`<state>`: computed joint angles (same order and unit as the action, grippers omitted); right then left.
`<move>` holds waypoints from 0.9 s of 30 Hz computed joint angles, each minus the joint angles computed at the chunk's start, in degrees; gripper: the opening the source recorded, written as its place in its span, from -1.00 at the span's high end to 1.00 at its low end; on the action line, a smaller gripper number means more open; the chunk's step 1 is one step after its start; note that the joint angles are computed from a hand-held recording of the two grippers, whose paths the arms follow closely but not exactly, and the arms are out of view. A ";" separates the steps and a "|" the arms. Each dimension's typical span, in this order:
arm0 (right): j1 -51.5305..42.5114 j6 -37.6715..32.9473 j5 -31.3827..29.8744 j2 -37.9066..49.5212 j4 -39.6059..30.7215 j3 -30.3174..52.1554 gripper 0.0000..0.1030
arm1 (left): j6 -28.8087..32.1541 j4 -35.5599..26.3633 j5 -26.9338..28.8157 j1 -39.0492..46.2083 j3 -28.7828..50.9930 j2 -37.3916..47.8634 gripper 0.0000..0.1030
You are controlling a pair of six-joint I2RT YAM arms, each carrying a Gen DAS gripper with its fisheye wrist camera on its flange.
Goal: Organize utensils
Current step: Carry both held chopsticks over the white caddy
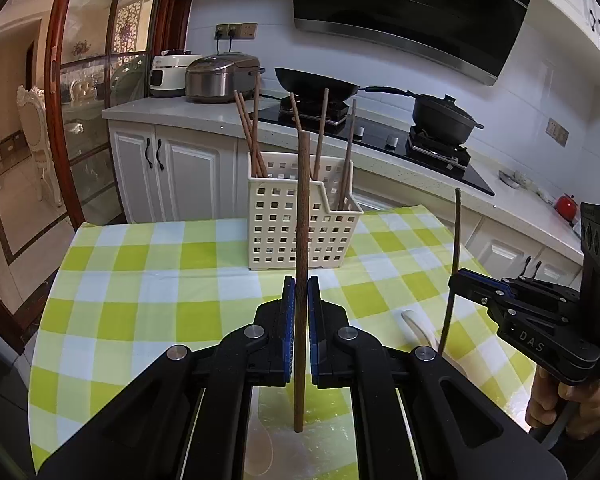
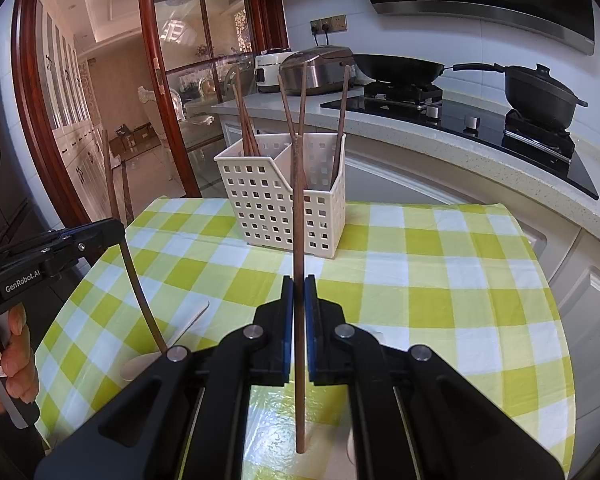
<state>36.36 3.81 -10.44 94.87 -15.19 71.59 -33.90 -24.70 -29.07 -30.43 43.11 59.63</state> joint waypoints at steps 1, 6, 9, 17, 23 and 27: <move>-0.11 0.15 -0.14 -0.42 0.27 -0.20 0.89 | 0.04 -0.04 -0.07 -0.16 0.02 -0.11 0.90; -0.31 -0.10 -0.06 -0.84 0.21 0.04 0.89 | 0.38 0.25 0.13 0.16 0.08 -0.02 0.90; -0.41 -0.01 -0.07 -0.91 -0.07 0.16 0.89 | 0.53 0.23 0.20 0.06 0.16 0.04 0.90; -0.45 -0.07 -0.59 -0.72 -1.36 2.69 0.89 | 2.11 -0.24 1.16 0.38 2.16 0.57 0.90; -1.01 -0.80 -1.84 2.19 -5.76 10.94 0.89 | 6.80 -2.37 4.25 3.45 7.83 1.51 0.90; -1.46 -0.96 -1.49 6.52 -10.08 22.19 0.89 | 11.54 -5.00 6.49 7.33 15.50 4.07 0.90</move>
